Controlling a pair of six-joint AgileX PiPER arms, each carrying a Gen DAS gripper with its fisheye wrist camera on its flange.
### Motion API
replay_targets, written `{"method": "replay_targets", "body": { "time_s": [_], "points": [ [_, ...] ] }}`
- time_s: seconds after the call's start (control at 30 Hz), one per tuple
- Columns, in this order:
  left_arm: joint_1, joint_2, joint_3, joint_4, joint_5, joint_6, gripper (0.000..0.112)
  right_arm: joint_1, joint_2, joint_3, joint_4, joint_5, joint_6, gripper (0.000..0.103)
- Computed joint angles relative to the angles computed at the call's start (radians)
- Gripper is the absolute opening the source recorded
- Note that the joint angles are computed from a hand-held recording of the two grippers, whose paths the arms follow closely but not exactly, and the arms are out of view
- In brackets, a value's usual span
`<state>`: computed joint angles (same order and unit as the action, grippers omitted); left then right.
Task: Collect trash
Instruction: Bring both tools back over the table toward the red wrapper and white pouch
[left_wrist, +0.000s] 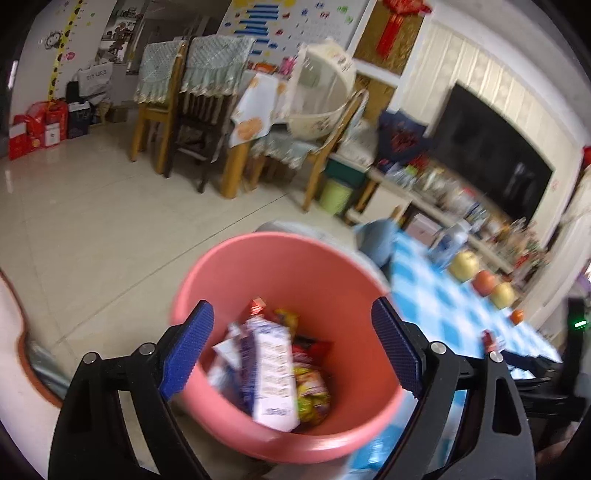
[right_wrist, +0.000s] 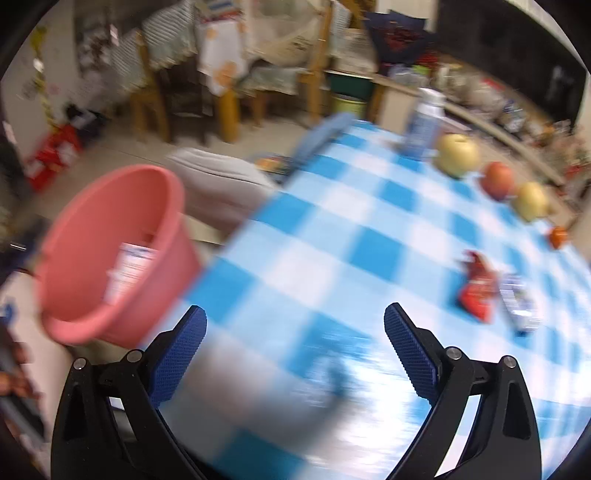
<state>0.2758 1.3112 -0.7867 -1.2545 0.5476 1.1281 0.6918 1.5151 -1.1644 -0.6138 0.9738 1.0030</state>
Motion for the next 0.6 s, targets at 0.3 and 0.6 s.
{"method": "replay_targets", "body": {
  "time_s": [0.3, 0.6],
  "points": [
    [-0.142, -0.095, 0.037, -0.021, 0.005, 0.017, 0.091, 0.111, -0.350, 0.304, -0.378, 0.024, 0.301, 0.096],
    [-0.455, -0.157, 0.009, 0.500, -0.122, -0.537, 0.091, 0.141, -0.488, 0.451, -0.307, 0.100, 0.218, 0.098]
  ]
}}
